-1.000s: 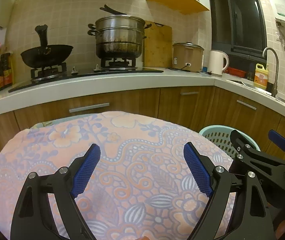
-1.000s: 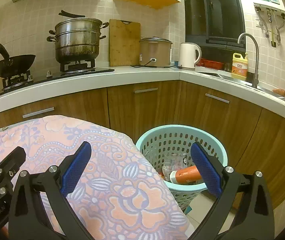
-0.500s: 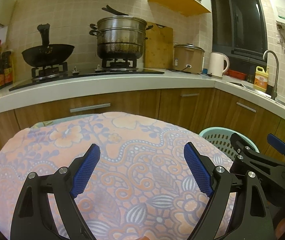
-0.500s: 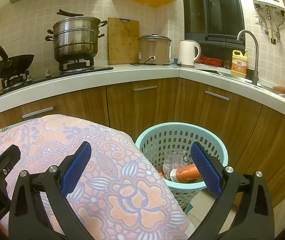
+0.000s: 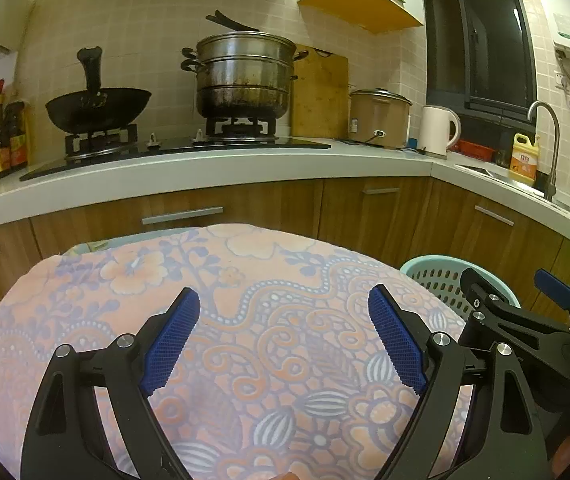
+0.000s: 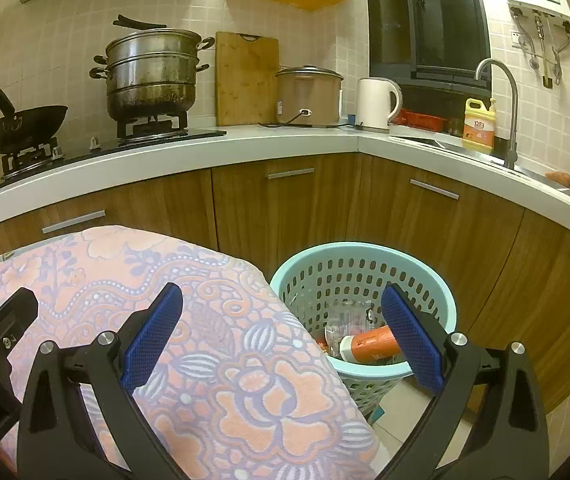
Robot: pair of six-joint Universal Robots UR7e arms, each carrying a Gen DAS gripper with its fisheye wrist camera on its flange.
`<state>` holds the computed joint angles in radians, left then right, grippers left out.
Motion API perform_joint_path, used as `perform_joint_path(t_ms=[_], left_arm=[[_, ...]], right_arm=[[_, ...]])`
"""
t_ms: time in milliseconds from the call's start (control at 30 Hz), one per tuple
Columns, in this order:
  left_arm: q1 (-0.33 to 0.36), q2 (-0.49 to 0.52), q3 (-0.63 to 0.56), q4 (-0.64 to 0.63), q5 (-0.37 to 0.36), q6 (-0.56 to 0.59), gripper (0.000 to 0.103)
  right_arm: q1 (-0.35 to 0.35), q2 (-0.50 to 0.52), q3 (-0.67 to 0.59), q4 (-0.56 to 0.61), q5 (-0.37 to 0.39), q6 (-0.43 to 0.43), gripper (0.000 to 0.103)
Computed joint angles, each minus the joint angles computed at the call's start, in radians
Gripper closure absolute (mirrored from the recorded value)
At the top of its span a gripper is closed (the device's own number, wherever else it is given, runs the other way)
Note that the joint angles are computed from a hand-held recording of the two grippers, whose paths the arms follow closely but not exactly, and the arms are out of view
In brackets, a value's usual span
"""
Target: Collect trash
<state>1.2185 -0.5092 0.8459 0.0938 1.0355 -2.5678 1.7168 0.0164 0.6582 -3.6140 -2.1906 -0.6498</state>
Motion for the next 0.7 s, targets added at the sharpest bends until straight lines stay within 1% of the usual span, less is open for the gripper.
perform_joint_path(t_ms=[333, 700], left_arm=[[0.000, 0.003, -0.003, -0.001, 0.001, 0.012, 0.015], [0.001, 0.000, 0.002, -0.008, 0.003, 0.016, 0.015]], right_arm=[[0.001, 0.002, -0.004, 0.005, -0.003, 0.000, 0.008], [-0.004, -0.005, 0.004, 0.002, 0.001, 0.007, 0.008]])
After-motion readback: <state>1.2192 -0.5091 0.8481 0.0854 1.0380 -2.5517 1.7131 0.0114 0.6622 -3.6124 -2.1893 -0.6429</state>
